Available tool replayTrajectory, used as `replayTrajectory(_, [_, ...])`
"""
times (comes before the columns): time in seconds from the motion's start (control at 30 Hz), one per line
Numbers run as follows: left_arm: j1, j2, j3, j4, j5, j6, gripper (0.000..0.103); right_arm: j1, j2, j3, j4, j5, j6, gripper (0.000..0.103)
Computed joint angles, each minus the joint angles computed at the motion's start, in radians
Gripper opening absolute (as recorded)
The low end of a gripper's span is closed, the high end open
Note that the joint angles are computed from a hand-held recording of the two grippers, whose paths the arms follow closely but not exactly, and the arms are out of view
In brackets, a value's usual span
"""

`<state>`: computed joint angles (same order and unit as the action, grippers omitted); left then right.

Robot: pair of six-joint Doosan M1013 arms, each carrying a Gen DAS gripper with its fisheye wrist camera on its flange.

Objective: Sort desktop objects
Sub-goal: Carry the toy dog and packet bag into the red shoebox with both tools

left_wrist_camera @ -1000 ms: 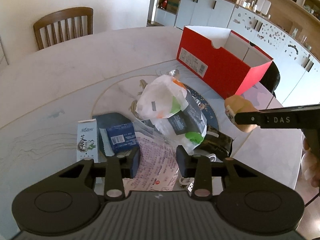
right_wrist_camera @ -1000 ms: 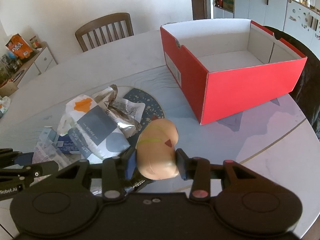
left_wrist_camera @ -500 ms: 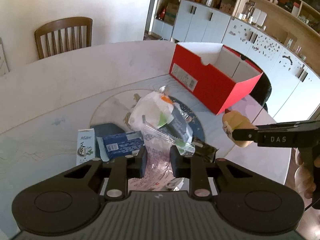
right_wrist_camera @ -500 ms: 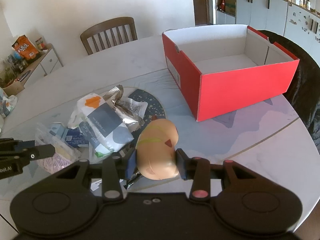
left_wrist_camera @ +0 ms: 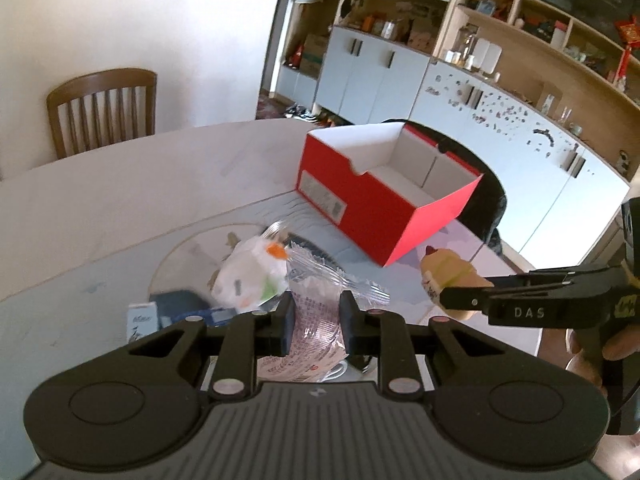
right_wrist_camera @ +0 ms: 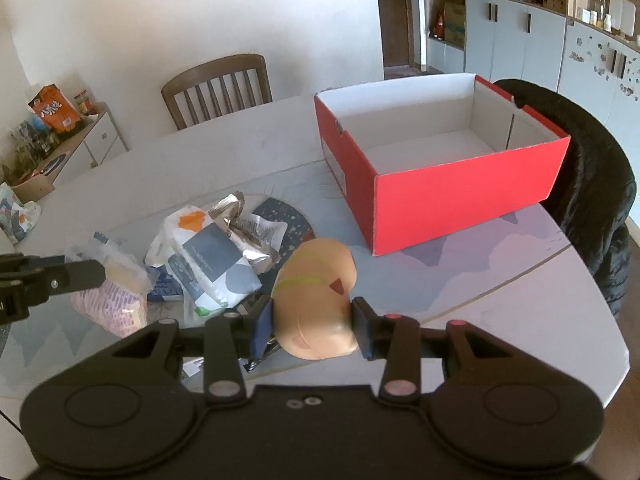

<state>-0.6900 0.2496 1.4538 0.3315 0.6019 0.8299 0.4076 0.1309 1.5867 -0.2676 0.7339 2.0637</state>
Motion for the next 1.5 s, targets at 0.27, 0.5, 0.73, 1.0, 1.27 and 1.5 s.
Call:
replayTrajectory(0.27, [-0.004,0.025,-0.053,-0.037,-0.005,0.073,0.021,-0.013,-0.024,0.004,0.000,-0.006,-0.042,0.041])
replayTrajectory(0.5, [-0.007,0.061,-0.117,-0.095,-0.001,0.149,0.022,-0.041,-0.041,-0.003,0.001,-0.009,-0.089,0.041])
replayTrajectory(0.73, [-0.008,0.114,-0.206,-0.136,0.012,0.214,0.022,-0.096,-0.044,-0.022,0.055,-0.011,-0.158,0.041])
replayTrajectory(1.0, [-0.017,0.194,-0.337,-0.128,0.035,0.255,0.022,-0.149,-0.024,-0.062,0.100,-0.003,-0.259,0.041])
replayTrajectory(1.27, [-0.023,0.293,-0.498,-0.120,0.100,0.285,0.022,-0.194,0.012,-0.118,0.154,0.020,-0.371,0.041])
replayTrajectory(1.5, [-0.023,0.387,-0.659,-0.108,0.181,0.292,0.022,-0.234,0.051,-0.173,0.208,0.024,-0.478,0.041])
